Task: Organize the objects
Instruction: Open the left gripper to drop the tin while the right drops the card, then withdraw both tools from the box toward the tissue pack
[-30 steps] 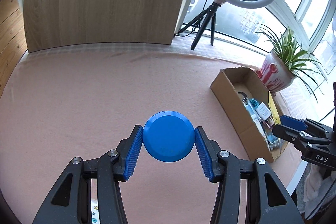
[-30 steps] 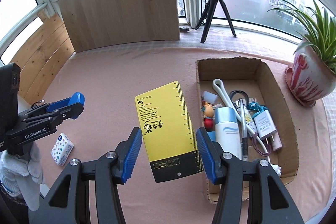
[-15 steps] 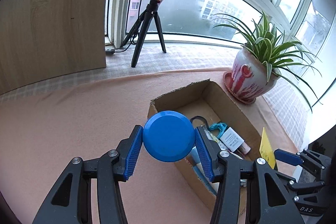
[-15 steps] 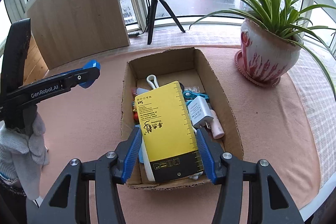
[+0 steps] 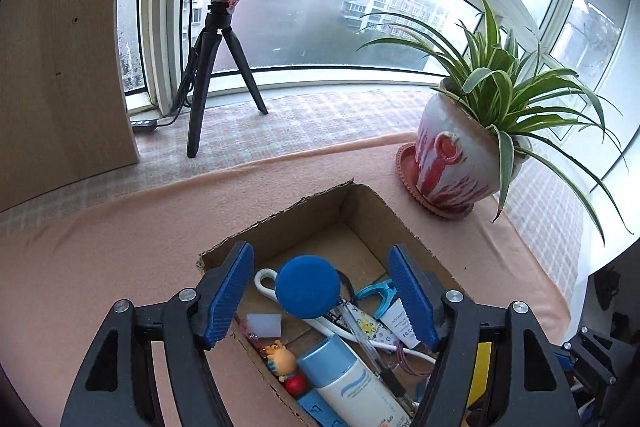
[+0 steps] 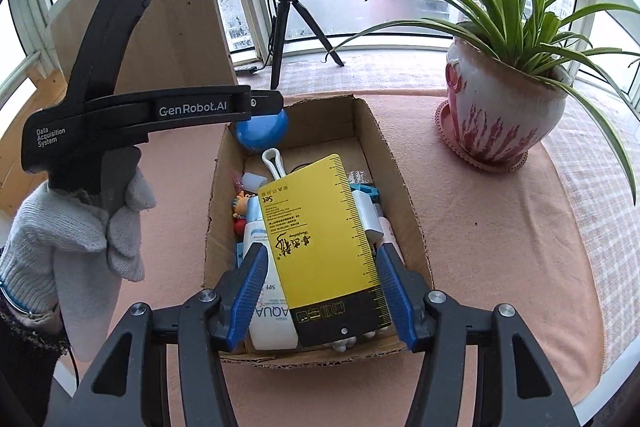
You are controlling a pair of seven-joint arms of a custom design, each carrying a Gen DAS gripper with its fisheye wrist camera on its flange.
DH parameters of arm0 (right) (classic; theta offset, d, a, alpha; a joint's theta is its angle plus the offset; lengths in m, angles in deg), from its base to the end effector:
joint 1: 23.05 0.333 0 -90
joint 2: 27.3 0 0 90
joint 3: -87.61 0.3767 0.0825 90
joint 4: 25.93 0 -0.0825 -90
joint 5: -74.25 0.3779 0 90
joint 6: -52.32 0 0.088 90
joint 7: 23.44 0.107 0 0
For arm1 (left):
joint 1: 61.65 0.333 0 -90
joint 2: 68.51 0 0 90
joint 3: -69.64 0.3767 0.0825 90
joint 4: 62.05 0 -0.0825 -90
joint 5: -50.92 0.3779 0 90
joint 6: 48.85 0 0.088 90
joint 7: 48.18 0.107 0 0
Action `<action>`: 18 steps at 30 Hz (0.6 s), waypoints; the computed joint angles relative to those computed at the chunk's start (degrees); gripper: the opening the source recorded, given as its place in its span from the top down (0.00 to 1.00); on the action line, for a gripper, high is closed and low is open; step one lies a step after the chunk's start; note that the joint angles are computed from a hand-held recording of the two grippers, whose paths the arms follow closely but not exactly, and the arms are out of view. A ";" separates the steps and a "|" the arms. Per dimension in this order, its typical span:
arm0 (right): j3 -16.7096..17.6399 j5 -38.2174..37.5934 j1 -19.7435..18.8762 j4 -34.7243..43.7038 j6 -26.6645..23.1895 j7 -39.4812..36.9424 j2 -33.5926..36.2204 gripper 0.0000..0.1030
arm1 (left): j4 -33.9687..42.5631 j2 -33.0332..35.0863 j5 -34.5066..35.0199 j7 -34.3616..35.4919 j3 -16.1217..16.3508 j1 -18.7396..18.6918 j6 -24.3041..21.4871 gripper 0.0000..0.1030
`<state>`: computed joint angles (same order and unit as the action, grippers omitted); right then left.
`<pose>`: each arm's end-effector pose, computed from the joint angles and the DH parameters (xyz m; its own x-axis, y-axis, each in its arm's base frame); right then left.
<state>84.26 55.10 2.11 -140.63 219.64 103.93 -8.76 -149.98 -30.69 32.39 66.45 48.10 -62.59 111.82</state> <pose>0.6040 0.2677 0.4233 0.0749 -0.9912 -0.1089 -0.8249 -0.0002 -0.5653 0.7517 -0.2133 0.4085 -0.4540 -0.8611 0.2288 -0.7429 0.2241 -0.6308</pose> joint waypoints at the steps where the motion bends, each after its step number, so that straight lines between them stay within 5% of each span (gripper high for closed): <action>1: -0.30 -0.30 0.25 0.01 0.03 0.30 0.02 0.40 | 0.01 -0.12 0.10 -0.19 0.19 -0.05 -0.14 0.28; 18: 0.89 1.19 0.83 1.05 -0.51 2.12 0.69 0.38 | -9.24 -6.57 -4.76 3.11 -0.77 7.00 1.69 0.28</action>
